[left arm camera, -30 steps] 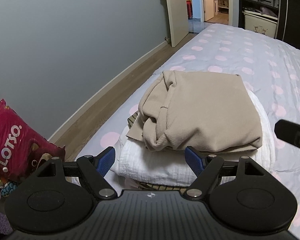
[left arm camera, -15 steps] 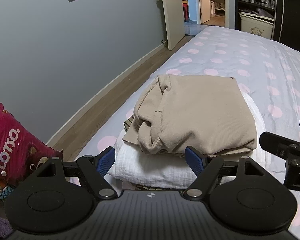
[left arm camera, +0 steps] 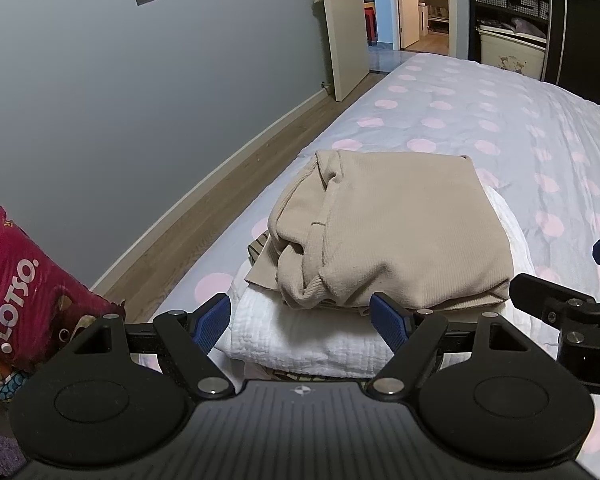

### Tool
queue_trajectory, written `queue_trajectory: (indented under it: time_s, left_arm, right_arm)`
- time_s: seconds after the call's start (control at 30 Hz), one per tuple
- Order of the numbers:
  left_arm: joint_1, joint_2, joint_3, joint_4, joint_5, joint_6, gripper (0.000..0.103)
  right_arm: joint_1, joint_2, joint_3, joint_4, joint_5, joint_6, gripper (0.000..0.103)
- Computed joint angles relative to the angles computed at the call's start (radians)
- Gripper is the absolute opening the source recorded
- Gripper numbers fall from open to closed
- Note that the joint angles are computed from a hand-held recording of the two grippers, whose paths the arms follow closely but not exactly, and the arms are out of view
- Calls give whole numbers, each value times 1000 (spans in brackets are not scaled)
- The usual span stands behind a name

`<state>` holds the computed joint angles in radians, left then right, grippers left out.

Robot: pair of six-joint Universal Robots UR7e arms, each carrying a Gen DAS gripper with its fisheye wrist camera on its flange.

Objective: Fold clothes

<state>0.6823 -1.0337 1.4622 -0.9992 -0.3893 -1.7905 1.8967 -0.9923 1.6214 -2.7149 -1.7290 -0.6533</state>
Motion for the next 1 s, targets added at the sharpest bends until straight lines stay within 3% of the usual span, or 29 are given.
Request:
queue_trajectory:
  time_s: [1.0]
  left_arm:
    - [0, 12, -7, -4, 6, 5, 76]
  right_arm:
    - [-1, 0, -1, 5, -1, -5, 102]
